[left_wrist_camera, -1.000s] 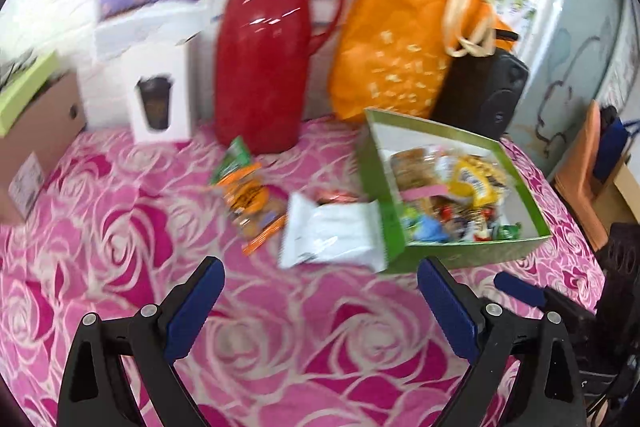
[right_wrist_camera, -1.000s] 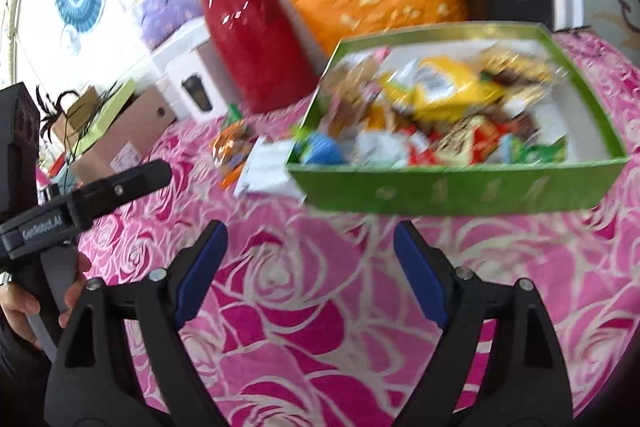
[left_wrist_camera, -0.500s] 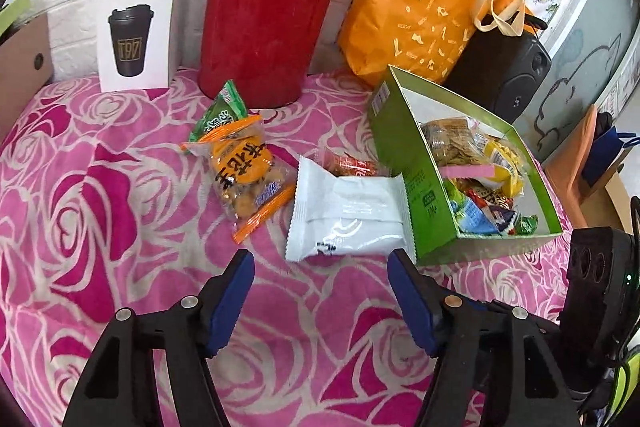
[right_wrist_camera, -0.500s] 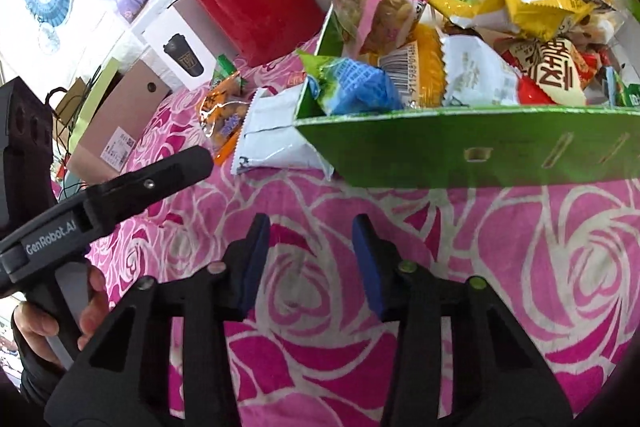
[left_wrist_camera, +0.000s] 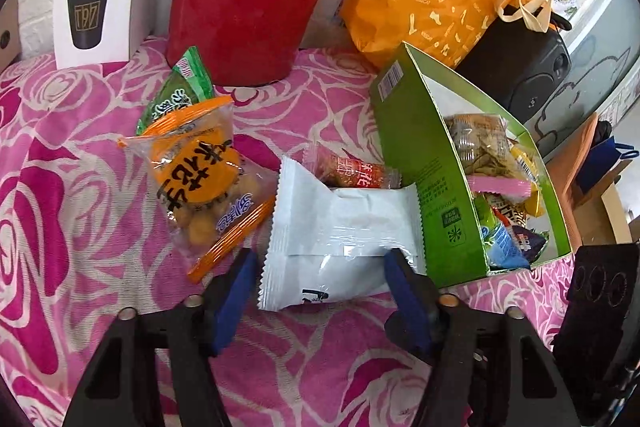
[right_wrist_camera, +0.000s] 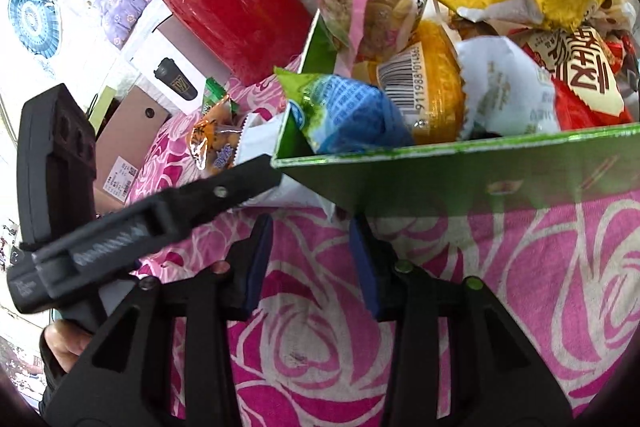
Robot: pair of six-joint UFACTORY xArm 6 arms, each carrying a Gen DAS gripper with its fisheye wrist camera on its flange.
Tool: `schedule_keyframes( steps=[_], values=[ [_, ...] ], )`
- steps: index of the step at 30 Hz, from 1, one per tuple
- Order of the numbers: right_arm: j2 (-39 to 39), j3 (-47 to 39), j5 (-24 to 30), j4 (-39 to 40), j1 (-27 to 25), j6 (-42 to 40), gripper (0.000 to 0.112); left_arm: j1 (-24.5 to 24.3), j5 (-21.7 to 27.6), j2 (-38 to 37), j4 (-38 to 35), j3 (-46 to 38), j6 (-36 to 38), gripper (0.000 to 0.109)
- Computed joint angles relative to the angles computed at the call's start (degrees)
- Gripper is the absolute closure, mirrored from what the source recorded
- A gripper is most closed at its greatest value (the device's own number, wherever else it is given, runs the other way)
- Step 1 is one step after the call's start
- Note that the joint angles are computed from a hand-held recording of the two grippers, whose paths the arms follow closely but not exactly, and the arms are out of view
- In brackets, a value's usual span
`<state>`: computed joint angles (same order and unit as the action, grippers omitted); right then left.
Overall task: Organize snacks
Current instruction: 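Close the right tool on the white wrapped pack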
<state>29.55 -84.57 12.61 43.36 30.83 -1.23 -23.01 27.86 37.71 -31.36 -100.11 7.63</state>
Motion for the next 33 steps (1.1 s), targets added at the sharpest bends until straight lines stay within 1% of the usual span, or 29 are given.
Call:
schedule_keyframes(
  steps=[1, 2, 4, 5, 8, 12, 16, 18, 19, 20, 21, 22, 23, 26, 28, 29, 31, 33],
  values=[
    [0.46, -0.57, 0.08, -0.61, 0.01, 0.63, 0.07, -0.2, -0.45, -0.27, -0.14, 0.4, 0.36, 0.072],
    [0.33, -0.37, -0.02, -1.52, -0.02, 1.33, 0.07, -0.31, -0.43, -0.63, -1.09, 0.74, 1.45, 0.083],
    [0.24, -0.23, -0.11, -4.58, -0.05, 3.79, 0.07, -0.54, -0.91, -2.02, 0.0, 2.23, 1.5, 0.093],
    [-0.08, 0.14, -0.33, -5.1, 0.04, 4.02, 0.07, -0.68, -1.29, -2.98, 0.04, 3.48, 1.97, 0.094],
    [-1.14, 1.48, -0.88, -5.62, 0.41, 4.26, 0.07, -0.87, -2.49, -5.7, -0.72, 7.47, 2.61, 0.096],
    [-2.83, 3.5, -1.03, -4.74, 1.09, 3.25, 0.07, -1.0, -4.05, -10.15, -3.82, 13.8, 5.41, 0.096],
    [-5.37, 6.44, -1.69, -3.21, 1.97, 0.56, 0.07, -0.91, -5.61, -16.93, -7.09, 23.62, 10.64, 0.096],
    [-5.75, 6.59, -1.43, -0.25, 2.51, -2.32, 0.063, -0.69, -6.17, -19.69, -6.92, 27.49, 11.27, 0.093],
    [-5.73, 6.58, -1.46, -0.14, 2.73, -2.49, 0.062, -0.52, -6.47, -20.85, -5.27, 29.15, 9.93, 0.085],
    [-5.37, 6.09, -1.13, 0.11, 2.9, -2.94, 0.061, -0.29, -6.68, -21.43, -2.56, 30.01, 7.52, 0.073],
    [-4.84, 5.3, -0.47, 0.56, 3.01, -3.32, 0.061, -0.1, -7.39, -21.95, 0.12, 30.85, 5.03, 0.069],
    [-4.5, 4.67, 0.09, 1.76, 3.1, -4.32, 0.061, 0.11, -8.28, -22.31, 1.69, 31.4, 3.4, 0.062],
    [-4.12, 3.9, 0.64, 3.42, 3.31, -5.99, 0.061, 0.32, -8.53, -22.38, 1.34, 31.43, 3.28, 0.059],
    [-3.29, 2.65, 1.37, 0.31, 3.64, -4.37, 0.061, 0.82, -7.16, -21.71, -3.61, 30.06, 6.81, 0.059],
    [-3.33, 2.61, 1.8, 0.76, 3.74, -5.27, 0.062, 0.74, -6.62, -20.73, -4.17, 28.96, 8.13, 0.06],
    [-3.42, 2.96, 1.59, -0.22, 3.67, -4.22, 0.062, 0.55, -6.44, -20.13, -4.14, 28.35, 8.02, 0.06],
    [-3.55, 3.21, 2.26, 4.06, 3.4, -7.39, 0.062, 0.79, -4.91, -18.99, -5.98, 27.14, 8.94, 0.06],
    [-3.18, 2.78, 3.2, 5.04, 3.15, -7.96, 0.062, 0.8, -4.72, -18.24, -8.58, 26.55, 10.42, 0.06]
  ],
)
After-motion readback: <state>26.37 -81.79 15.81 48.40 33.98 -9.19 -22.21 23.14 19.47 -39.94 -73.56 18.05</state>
